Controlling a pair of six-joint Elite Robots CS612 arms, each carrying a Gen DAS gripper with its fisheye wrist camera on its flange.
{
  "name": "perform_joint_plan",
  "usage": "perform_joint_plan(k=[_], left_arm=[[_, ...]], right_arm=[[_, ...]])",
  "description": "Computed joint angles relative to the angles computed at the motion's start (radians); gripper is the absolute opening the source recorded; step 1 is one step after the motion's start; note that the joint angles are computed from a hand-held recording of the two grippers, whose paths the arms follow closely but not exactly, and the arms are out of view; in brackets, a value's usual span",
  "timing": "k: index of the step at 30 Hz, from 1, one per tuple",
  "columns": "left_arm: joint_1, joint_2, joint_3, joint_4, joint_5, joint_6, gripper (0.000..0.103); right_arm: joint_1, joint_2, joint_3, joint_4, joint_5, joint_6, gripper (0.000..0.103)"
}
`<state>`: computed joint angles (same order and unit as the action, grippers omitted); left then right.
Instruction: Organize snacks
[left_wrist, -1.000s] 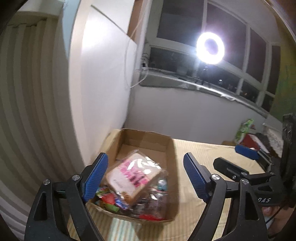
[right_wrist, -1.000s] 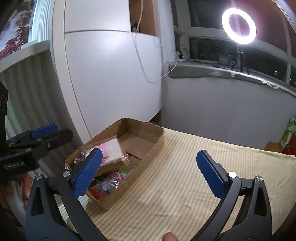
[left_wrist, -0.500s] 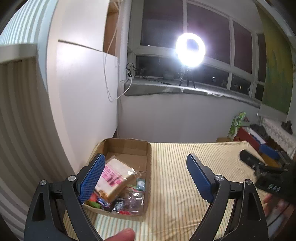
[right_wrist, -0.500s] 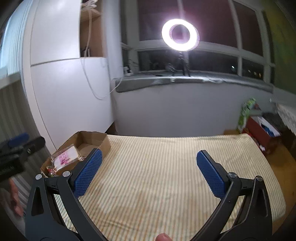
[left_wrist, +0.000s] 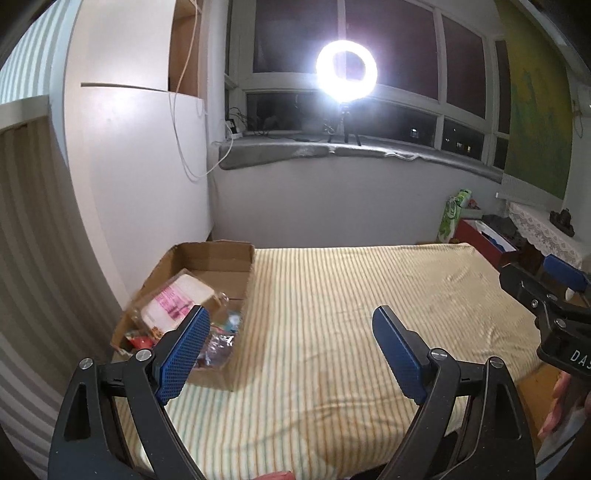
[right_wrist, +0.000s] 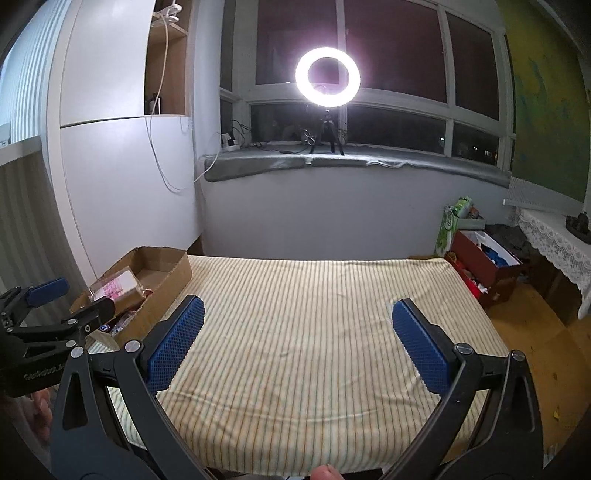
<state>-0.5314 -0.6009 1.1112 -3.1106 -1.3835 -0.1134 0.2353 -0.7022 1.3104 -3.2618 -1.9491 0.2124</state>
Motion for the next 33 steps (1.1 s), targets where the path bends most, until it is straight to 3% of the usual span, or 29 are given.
perform_joint_plan(k=[33], left_arm=[[0.003, -0.003, 0.009, 0.009, -0.004, -0.009, 0.09]], right_arm=[[0.011, 0.017, -0.038, 0.042, 0.002, -0.009, 0.103]])
